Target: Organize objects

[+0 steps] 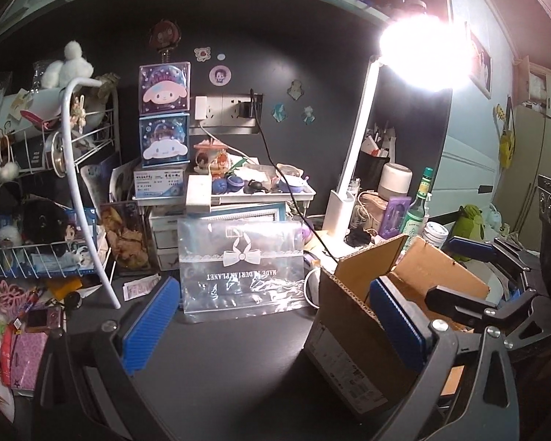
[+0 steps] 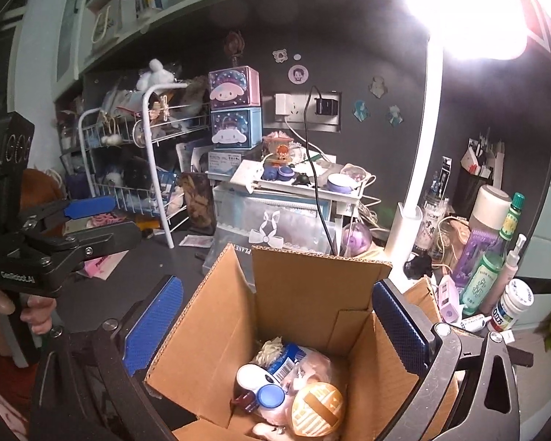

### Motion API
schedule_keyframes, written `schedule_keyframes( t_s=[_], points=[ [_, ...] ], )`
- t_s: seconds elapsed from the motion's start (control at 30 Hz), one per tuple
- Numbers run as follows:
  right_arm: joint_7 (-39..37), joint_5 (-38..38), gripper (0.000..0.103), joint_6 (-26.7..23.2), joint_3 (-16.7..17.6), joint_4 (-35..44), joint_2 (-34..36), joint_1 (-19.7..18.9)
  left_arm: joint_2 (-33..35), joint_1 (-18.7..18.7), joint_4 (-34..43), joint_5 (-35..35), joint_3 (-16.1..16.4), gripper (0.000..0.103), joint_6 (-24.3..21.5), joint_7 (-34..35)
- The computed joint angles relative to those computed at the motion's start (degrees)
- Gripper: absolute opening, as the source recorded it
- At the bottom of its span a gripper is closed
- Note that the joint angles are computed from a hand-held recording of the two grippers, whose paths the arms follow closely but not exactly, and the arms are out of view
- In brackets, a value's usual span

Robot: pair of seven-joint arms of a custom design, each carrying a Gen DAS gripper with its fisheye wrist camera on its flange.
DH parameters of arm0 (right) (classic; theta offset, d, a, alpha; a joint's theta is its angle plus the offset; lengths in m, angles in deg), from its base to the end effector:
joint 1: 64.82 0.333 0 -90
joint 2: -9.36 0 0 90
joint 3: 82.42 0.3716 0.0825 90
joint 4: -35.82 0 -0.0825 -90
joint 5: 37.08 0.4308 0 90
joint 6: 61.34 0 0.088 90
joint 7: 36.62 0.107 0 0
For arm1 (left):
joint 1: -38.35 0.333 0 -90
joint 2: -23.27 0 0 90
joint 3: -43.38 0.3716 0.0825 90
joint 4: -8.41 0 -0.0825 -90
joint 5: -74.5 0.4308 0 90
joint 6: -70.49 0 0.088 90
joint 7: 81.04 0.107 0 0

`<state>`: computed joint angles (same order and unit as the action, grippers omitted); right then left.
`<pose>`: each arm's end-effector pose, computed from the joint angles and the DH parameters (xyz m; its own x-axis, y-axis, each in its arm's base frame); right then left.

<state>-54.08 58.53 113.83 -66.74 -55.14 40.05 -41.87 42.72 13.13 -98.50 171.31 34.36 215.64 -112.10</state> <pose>0.6646 0.3840 0.3894 0.7259 -0.6878 0.0000 -0.3338 -0.3523 -0.8743 0.5839 -0.3997 0.3873 0.1198 -0.9880 0.0973 -0.4467 -0.1412 -0.8835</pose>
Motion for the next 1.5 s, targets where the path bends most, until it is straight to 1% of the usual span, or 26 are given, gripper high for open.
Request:
schedule_keyframes(
  t_s=[0.13,0.23,0.47,0.6,0.93,1.03,1.23,1.5],
  points=[
    [-1.46,1.6,0.103,0.44,-0.21,0.07,-0.04,0.24,0.15,0.1,0.07,-0.32,0.1,0.102,0.15,0.25],
    [0.18,0.17,0.103,0.28,-0.49,-0.26,-0.1,0.44,0.12,0.07,0.06,-0.43,0.11,0.102,0.11,0.42],
    [0.47,-0.4,0.103,0.1,-0.2,-0.21,0.02,0.11,-0.22,0.04,-0.44,-0.06,0.05,0.102,-0.14,0.29],
    [2.02,-1.69,0.103,0.26,0.11,-0.46,0.1,0.0,-0.47,0.1,-0.79,-0.06,-0.04,0.102,-0.34,0.24],
    [0.76,-0.51,0.103,0.91,0.5,-0.2,0.32,-0.1,-0.81,0.44,-1.26,0.09,-0.22,0.102,-0.36,-0.16],
    [1.74,-1.51,0.103,0.49,0.43,-0.33,0.27,-0.18,-0.8,0.44,-1.26,0.01,-0.25,0.102,-0.43,-0.04],
    [0.69,-0.31,0.103,0.98,0.44,-0.38,0.19,0.02,-0.82,0.47,-1.3,-0.07,-0.27,0.102,-0.48,0.04],
    [1.83,-1.6,0.103,0.41,0.25,-0.34,0.28,-0.05,-0.93,0.49,-1.47,-0.01,-0.3,0.102,-0.54,-0.07]
  ],
)
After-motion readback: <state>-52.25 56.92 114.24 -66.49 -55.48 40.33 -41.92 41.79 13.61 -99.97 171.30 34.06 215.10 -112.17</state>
